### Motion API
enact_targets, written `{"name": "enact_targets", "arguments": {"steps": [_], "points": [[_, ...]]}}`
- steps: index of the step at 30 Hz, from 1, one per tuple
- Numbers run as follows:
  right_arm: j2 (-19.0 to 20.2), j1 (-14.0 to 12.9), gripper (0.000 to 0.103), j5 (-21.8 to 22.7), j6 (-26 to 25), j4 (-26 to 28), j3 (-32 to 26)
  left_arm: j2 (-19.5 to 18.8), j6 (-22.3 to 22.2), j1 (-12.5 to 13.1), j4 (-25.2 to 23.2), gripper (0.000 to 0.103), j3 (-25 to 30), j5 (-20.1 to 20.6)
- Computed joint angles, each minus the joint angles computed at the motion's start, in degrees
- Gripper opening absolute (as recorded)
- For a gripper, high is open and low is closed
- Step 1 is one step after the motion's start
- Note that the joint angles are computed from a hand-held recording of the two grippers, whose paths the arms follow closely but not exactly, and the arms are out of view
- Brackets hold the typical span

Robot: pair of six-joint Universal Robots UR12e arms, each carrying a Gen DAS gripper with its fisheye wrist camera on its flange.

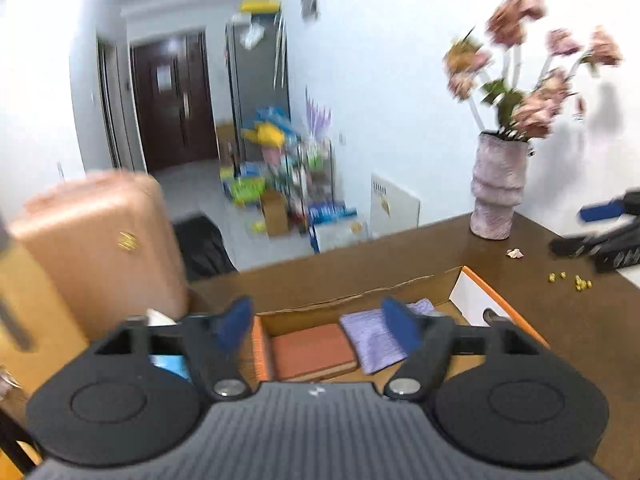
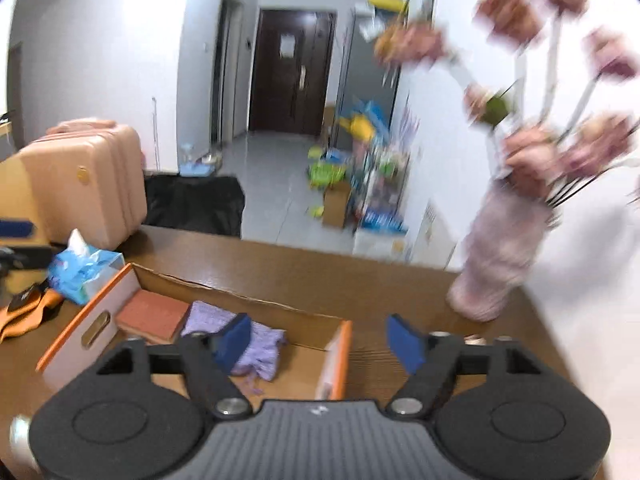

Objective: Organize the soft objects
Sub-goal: 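Bring the left gripper back toward the pink satin scrunchie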

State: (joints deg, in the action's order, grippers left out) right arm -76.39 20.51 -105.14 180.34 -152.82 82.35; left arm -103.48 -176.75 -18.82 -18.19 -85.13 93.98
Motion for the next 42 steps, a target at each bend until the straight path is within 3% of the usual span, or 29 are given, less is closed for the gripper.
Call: {"name": "enact_targets", "arguments": {"steps": [2,5,8,14,17,20,24,27,29,33,38,42], "points": [[-2.44,0.15,0.080,-0.76,0.39,-3.20,3.16,2.33,0.64,-0.25,5.52,0.086,-3.74,1.60],[-4.69,0.59,0.080,-0.18,4.01,-5.13,5.86,4.71,-2.69,-0.95,5.73,0.086,-5.87,3.61],[-6.84,1.83,0.080,-0.96,4.25,-10.85,9.91,6.48,-3.33,-2.26,11.74,0.093,-9.26,7.33],[-11.01,7.15,0.087,-7.78,1.05,-27.72,20.99,11.72,-7.30,-6.13,23.05,0.097,-19.85,17.25],[-14.30,10.03,0.088,-7.40,4.06,-31.20,26.85,13.37,-3.64,-10.30,31.06,0.101,-25.35,25.19],[-16.14,13.83,0.091,-10.03,4.13,-34.28,31.18,16.33,-4.69,-13.23,34.86,0.103,-31.08,25.69],[-17.35,19.52,0.096,-14.16,4.47,-39.10,36.42,19.00,-4.73,-17.47,34.06,0.103,-36.58,28.81],[-18.45,21.47,0.096,-13.82,7.22,-37.67,38.51,20.50,-5.03,-18.76,30.65,0.103,-38.41,28.63],[-19.30,21.15,0.096,-10.94,7.29,-36.06,39.08,21.39,-6.09,-18.50,28.50,0.103,-38.88,26.73],[-18.44,21.00,0.096,-13.06,7.66,-33.56,37.71,20.44,-5.44,-18.16,29.07,0.103,-38.78,27.64],[-17.86,18.50,0.096,-9.32,11.83,-30.74,37.68,20.50,-9.31,-15.41,24.72,0.103,-39.06,20.80],[-16.08,16.78,0.096,-7.83,13.98,-27.90,36.40,18.65,-10.25,-13.66,21.73,0.103,-37.34,18.56]]}}
